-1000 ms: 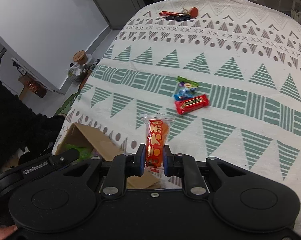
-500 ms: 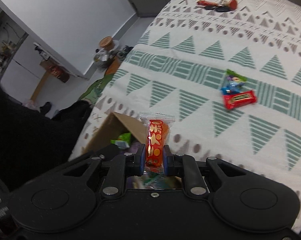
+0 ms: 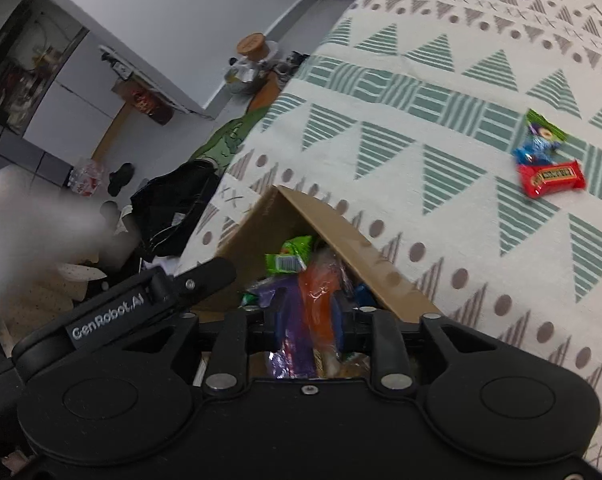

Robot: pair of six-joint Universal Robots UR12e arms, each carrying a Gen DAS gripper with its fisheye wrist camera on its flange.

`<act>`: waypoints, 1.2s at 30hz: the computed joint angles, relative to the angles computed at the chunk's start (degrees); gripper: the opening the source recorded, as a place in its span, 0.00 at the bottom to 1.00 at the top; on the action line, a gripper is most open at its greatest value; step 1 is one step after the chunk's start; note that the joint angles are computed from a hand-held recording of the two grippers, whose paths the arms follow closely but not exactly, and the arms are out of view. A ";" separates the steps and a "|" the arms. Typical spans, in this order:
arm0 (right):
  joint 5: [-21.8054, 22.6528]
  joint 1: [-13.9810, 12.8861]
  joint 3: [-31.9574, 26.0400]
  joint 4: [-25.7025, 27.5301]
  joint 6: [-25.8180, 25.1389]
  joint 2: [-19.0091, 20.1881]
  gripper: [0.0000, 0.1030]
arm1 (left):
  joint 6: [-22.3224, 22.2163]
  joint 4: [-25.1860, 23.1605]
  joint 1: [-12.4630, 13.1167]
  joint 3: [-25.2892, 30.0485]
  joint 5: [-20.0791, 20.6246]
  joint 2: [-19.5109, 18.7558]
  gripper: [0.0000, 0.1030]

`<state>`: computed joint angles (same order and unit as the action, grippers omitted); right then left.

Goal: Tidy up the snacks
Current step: 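Open left and right tools over the box, releasing both candies, then grasp blue candy with left tool while right tool grasps red chocolate bar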

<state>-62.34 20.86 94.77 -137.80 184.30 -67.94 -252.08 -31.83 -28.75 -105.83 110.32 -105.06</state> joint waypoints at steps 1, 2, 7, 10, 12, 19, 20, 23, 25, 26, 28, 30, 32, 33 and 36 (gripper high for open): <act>-0.04 0.02 0.09 -0.29 0.06 -0.05 0.29 | 0.46 -0.29 -0.02 -0.18 -0.04 0.26 0.70; -0.08 -0.01 0.21 -0.38 0.03 -0.17 0.30 | 0.70 -0.71 -0.06 -0.28 0.17 0.55 0.70; -1.09 -0.62 1.31 -1.18 0.01 -1.14 0.32 | -1.06 -2.35 -0.75 -1.22 1.59 1.86 0.76; -1.61 -1.32 2.08 -1.53 0.15 -1.81 0.33 | -0.72 -2.46 -0.95 -1.16 1.39 1.77 0.77; -2.26 -1.76 2.61 -1.85 0.29 -2.31 0.35 | -0.35 -2.22 -1.02 -0.99 1.08 1.63 0.77; -4.13 -2.95 3.89 -3.05 0.67 -3.50 0.41 | 1.88 -0.32 -1.55 0.14 0.71 0.67 0.77; -4.27 -3.13 4.03 -3.19 0.63 -3.68 0.42 | 2.20 -0.10 -1.61 0.39 0.62 0.51 0.77; -4.61 -3.78 4.51 -3.37 0.35 -4.26 0.47 | 2.83 -0.01 -1.89 1.32 0.18 -0.05 0.78; -4.42 -4.43 4.87 -3.22 -0.08 -4.71 0.48 | 3.10 -0.34 -2.12 2.10 0.06 -0.39 0.79; -4.39 -4.72 5.03 -3.24 -0.32 -4.88 0.49 | 3.19 -0.69 -2.27 2.53 0.16 -0.56 0.80; -4.27 -5.34 5.23 -3.34 -0.83 -5.05 0.51 | 3.55 -1.05 -2.60 3.42 0.42 -1.00 0.84; -4.00 -6.02 5.47 -3.61 -1.11 -5.17 0.52 | 3.88 -1.30 -3.01 4.37 0.56 -1.59 0.85; -4.19 -6.61 5.61 -4.20 -0.94 -5.12 0.53 | 4.04 -1.44 -3.32 5.23 0.85 -2.17 0.85; -4.25 -6.97 5.64 -4.32 -0.79 -5.08 0.53 | 4.08 -1.47 -3.46 5.65 0.99 -2.48 0.85; -3.82 -8.02 5.56 -4.29 -0.58 -4.81 0.53 | 4.69 -1.53 -3.55 6.96 0.73 -3.49 0.85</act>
